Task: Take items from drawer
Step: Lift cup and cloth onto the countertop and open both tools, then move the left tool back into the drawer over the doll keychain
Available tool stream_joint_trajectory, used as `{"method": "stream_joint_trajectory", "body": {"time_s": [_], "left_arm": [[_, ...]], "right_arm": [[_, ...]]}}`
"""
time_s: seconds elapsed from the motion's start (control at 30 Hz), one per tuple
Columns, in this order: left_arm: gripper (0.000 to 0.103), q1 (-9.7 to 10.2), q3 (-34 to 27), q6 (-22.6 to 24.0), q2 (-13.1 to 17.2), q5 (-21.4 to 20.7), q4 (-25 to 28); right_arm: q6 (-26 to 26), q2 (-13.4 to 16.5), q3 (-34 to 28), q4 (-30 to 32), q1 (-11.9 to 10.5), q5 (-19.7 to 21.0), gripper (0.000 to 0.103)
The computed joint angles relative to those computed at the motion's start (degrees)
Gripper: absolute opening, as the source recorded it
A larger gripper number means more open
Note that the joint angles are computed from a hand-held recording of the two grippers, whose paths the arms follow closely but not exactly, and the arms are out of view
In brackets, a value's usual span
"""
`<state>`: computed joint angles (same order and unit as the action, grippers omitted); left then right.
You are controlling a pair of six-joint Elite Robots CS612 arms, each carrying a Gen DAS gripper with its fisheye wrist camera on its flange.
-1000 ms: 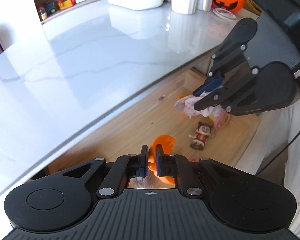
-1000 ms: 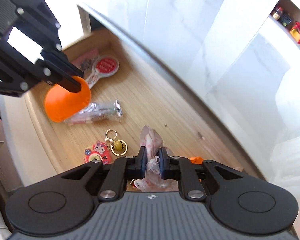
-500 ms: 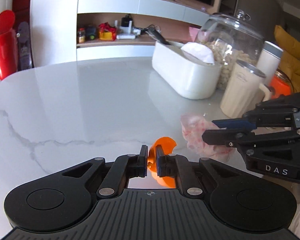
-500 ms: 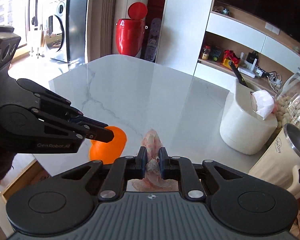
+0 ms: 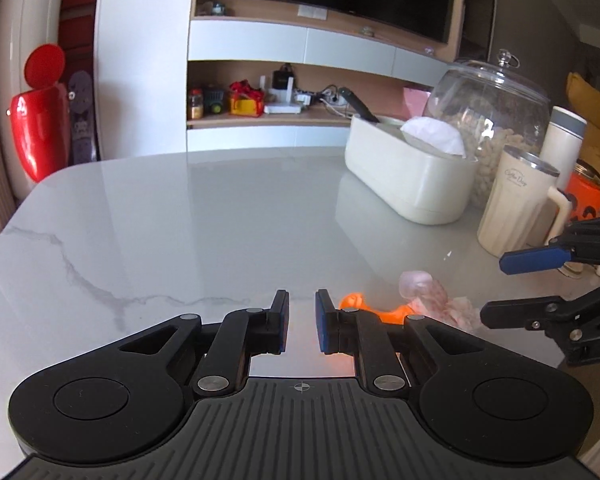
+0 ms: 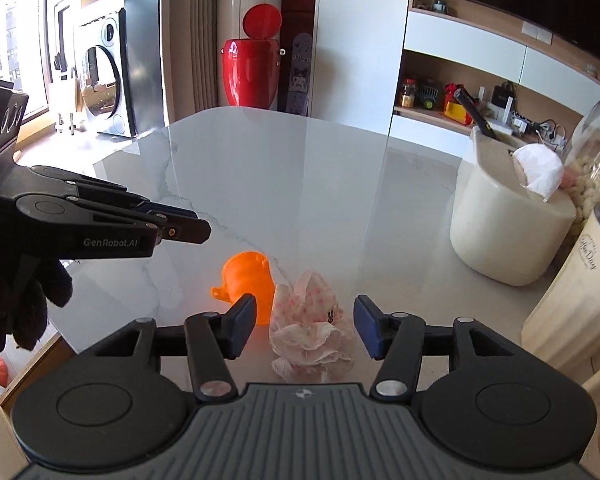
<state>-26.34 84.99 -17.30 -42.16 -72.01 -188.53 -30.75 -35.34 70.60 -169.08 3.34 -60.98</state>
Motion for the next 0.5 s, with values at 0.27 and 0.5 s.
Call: {"method": "stream_joint_trajectory", "body": {"time_s": [0.27, 0.5], "left_arm": [[0.017, -1.09, 8.8, 15.4, -7.1, -16.5, 13.7], [0.017, -2.81, 6.3, 30.0, -4.9, -19.9, 28.6]], "right_arm": [[-9.4, -6.8, 10.8, 5.3, -2.8, 0.1, 0.073], [-9.6, -6.7, 13.4, 10.1, -3.1, -4.2, 0.076]]}}
